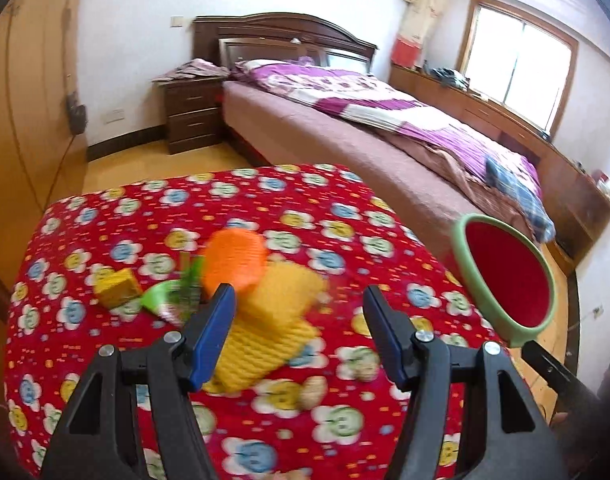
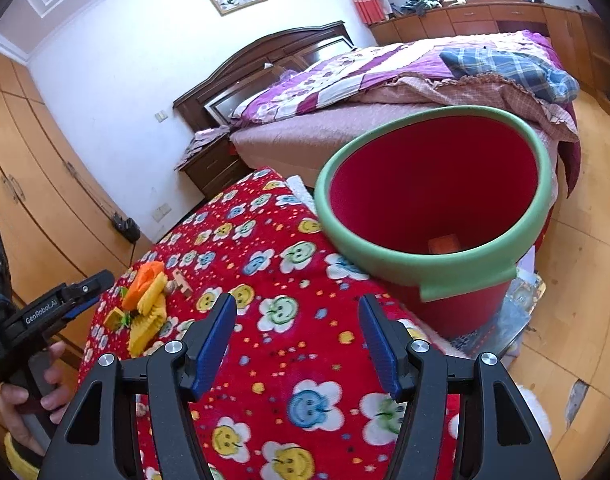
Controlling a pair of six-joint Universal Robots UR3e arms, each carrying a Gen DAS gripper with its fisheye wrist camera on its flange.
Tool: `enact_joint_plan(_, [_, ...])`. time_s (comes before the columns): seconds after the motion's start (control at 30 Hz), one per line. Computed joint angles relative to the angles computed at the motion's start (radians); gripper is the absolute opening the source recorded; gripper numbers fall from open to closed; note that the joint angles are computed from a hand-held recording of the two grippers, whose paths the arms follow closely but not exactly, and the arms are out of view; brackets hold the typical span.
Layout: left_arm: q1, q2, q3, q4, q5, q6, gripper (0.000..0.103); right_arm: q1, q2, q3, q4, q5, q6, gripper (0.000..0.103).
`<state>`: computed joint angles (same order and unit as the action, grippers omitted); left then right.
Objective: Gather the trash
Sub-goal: 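Move both tools back to the quilt, left tool toward the yellow box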
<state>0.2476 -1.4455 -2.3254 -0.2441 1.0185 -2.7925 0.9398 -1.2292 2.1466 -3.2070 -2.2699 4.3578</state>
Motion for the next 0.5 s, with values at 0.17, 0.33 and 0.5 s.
enact_joint_plan(0.17, [0.101,-0.029,-0.002,0.02,-0.008,0.032,0.065,-0.002,0.033,-0.065,0.048,0.023,-0.002,0.065])
enact_joint_plan(0.33, [0.186,-0.111,0.022,0.072,0.002,0.051,0.065,-0.007,0.059,-0.117,0.097,0.051,0.002,0.066])
enact_joint_plan(0.5, [0.216,-0.229,0.077,0.149,0.056,0.025,0.065,-0.007,0.08,-0.159,0.144,0.063,0.002,0.066])
